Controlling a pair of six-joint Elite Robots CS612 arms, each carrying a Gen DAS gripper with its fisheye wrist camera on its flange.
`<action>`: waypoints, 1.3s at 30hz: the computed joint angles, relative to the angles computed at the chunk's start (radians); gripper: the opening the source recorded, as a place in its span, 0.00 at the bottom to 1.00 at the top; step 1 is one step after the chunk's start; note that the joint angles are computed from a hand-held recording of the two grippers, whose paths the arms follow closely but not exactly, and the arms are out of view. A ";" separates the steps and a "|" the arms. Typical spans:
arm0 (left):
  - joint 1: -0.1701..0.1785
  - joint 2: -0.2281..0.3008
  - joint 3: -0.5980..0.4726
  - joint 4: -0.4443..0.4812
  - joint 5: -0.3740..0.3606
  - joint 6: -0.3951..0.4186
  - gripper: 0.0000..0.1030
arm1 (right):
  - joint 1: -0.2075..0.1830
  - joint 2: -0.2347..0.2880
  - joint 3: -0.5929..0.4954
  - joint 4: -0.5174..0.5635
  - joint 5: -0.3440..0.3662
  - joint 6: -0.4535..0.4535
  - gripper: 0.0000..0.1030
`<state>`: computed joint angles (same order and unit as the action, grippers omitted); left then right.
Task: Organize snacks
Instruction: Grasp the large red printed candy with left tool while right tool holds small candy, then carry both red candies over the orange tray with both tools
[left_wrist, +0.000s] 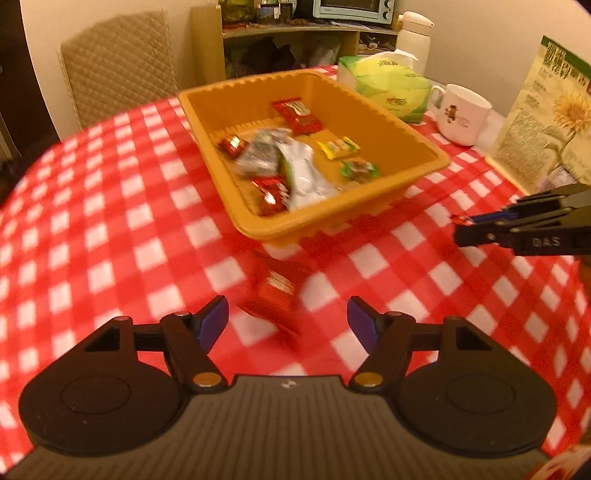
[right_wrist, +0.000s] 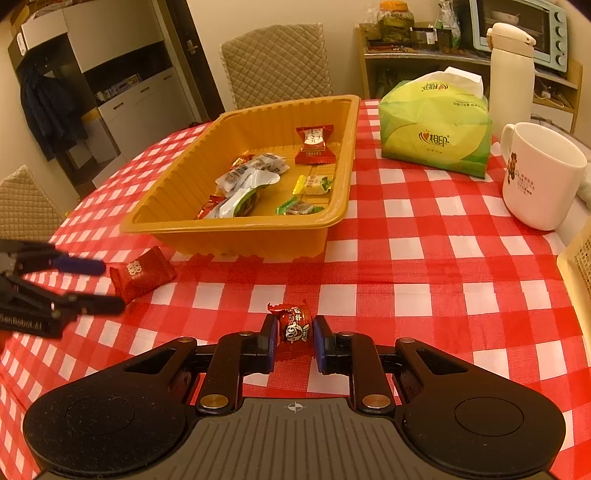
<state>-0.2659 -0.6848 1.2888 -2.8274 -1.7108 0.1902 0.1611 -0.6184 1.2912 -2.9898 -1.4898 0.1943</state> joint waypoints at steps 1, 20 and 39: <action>0.000 0.003 -0.008 -0.002 0.003 0.007 0.64 | 0.000 0.001 -0.001 0.001 0.001 0.000 0.20; -0.013 0.051 -0.087 0.125 0.032 0.052 0.22 | 0.000 -0.015 0.027 -0.002 0.000 0.026 0.20; 0.025 -0.058 0.068 -0.003 -0.035 -0.102 0.22 | 0.018 -0.017 0.003 -0.021 0.040 0.016 0.20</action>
